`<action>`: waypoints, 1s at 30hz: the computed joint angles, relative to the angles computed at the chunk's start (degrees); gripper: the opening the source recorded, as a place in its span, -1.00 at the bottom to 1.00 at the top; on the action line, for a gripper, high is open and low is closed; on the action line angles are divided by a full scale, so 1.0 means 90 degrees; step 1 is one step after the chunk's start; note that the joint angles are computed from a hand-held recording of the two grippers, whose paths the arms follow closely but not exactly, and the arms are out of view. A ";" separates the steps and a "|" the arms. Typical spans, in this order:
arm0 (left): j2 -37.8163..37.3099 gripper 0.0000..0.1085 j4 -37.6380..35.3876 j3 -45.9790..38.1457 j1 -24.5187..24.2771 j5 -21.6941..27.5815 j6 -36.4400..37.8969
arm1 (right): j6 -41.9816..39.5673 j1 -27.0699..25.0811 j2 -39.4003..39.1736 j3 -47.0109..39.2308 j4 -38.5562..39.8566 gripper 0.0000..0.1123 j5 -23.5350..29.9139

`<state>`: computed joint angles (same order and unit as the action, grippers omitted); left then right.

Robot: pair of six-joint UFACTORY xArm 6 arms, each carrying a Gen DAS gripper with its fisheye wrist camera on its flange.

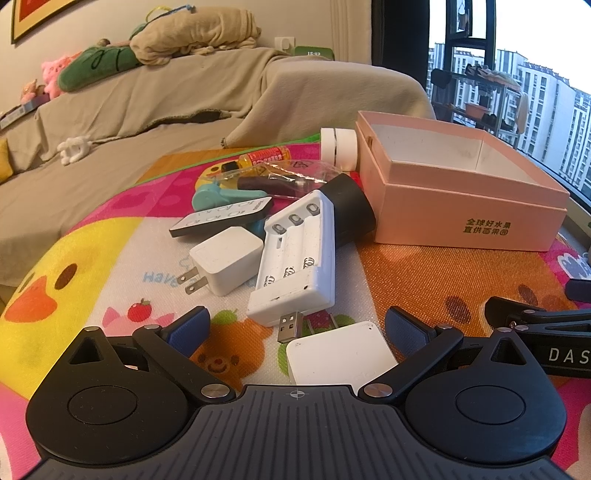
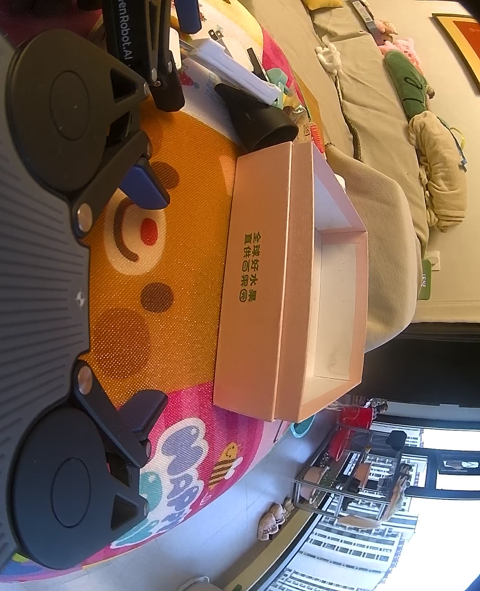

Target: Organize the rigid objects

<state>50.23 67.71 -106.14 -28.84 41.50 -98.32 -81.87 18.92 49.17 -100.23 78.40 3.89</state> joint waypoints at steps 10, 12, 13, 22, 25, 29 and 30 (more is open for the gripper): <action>-0.0340 0.88 0.0767 0.0517 0.0087 -0.0535 -0.0728 | 0.1985 -0.0224 -0.0072 0.0143 -0.2363 0.83 0.0535; -0.0646 0.88 0.1578 0.0923 0.0012 -0.0615 -0.1202 | 0.2027 -0.0258 -0.0093 0.0152 -0.2467 0.83 0.0642; -0.0826 0.88 0.1975 0.1154 -0.0050 -0.0588 -0.1401 | 0.2010 -0.0273 -0.0099 0.0148 -0.2474 0.83 0.0692; -0.1604 0.88 0.3289 0.2155 -0.0062 -0.1605 -0.1771 | 0.1620 -0.0307 -0.0126 0.0147 -0.2165 0.83 0.0824; -0.1449 0.88 0.2293 0.1944 -0.0115 -0.1200 -0.1034 | 0.1644 -0.0311 -0.0127 0.0147 -0.2197 0.83 0.0834; -0.1337 0.88 0.1413 0.1799 0.0108 -0.1600 -0.1110 | 0.1436 -0.0303 -0.0138 0.0158 -0.2017 0.83 0.0824; -0.1266 0.88 0.1347 0.1728 0.0128 -0.1672 -0.1171 | 0.1362 -0.0304 -0.0140 0.0156 -0.1941 0.83 0.0831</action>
